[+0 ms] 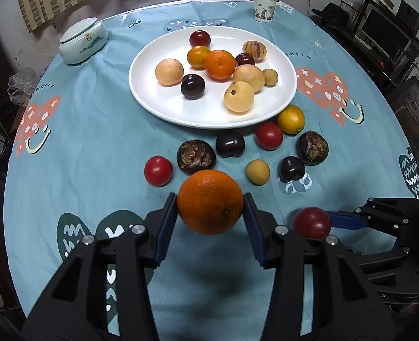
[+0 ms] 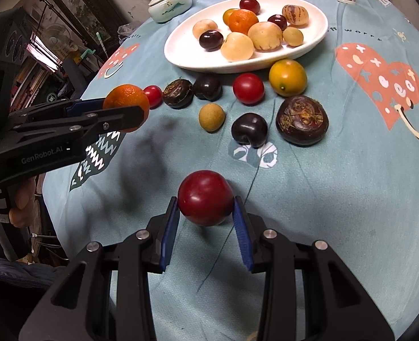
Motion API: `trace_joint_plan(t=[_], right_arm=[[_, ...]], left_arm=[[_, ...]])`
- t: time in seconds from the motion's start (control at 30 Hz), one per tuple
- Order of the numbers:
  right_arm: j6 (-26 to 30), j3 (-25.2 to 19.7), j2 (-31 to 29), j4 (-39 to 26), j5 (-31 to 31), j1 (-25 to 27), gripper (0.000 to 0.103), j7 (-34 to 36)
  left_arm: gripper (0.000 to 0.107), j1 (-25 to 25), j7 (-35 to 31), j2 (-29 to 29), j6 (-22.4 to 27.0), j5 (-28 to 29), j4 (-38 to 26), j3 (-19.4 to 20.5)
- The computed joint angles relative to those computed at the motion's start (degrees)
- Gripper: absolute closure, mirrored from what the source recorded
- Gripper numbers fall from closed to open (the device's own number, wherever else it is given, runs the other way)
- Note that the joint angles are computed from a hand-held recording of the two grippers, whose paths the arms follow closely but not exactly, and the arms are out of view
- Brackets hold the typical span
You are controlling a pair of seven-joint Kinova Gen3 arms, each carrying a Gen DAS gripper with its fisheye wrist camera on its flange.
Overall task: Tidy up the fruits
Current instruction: 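Carry both fruits over the white plate and open both grippers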
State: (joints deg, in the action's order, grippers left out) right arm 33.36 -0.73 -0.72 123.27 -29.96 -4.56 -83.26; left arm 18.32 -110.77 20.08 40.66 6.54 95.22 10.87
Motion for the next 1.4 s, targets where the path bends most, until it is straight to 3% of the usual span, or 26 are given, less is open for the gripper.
trace_joint_plan(t=[0.1,0.37,0.83,1.07,1.23,1.33,1.4], right_arm=[[0.4,0.5,-0.1,-0.3,-1.0,0.4,0.065,1.5],[-0.6,2.1,0.0,-7.1,3.3,2.4,0.065,2.2],[-1.5,1.0,12.0,-23.0,9.2,7.6,0.065,0.9],[3.0,-1.0,19.5,-31.0,10.5,10.8,0.064,0.5],[6.7,1.8,23.2,-35.9,17.3,7.3,0.063,-6.2],[5.7,-0.3,23.3,-35.2,16.4,9.6,0.059,-5.6],[4.4,-0.7,22.5,-34.2,16.2,9.9,0.038,-5.5]], left_arm=[[0.061,-1.7,-1.5,0.8,1.5,2.3,-2.1,0.8],[0.061,-2.9,-2.3,6.5,5.7,6.7,-14.3,1.4],[0.060,4.3,5.9,17.4,9.4,-0.5,-31.6,-1.9],[0.060,6.1,8.4,21.6,11.5,-3.0,-36.9,-3.0],[0.059,7.0,9.9,23.2,12.8,-4.5,-39.2,-3.8],[0.058,6.8,10.0,23.4,13.1,-4.6,-39.5,-3.6],[0.049,7.0,10.1,22.7,11.7,-4.8,-38.4,-3.7]])
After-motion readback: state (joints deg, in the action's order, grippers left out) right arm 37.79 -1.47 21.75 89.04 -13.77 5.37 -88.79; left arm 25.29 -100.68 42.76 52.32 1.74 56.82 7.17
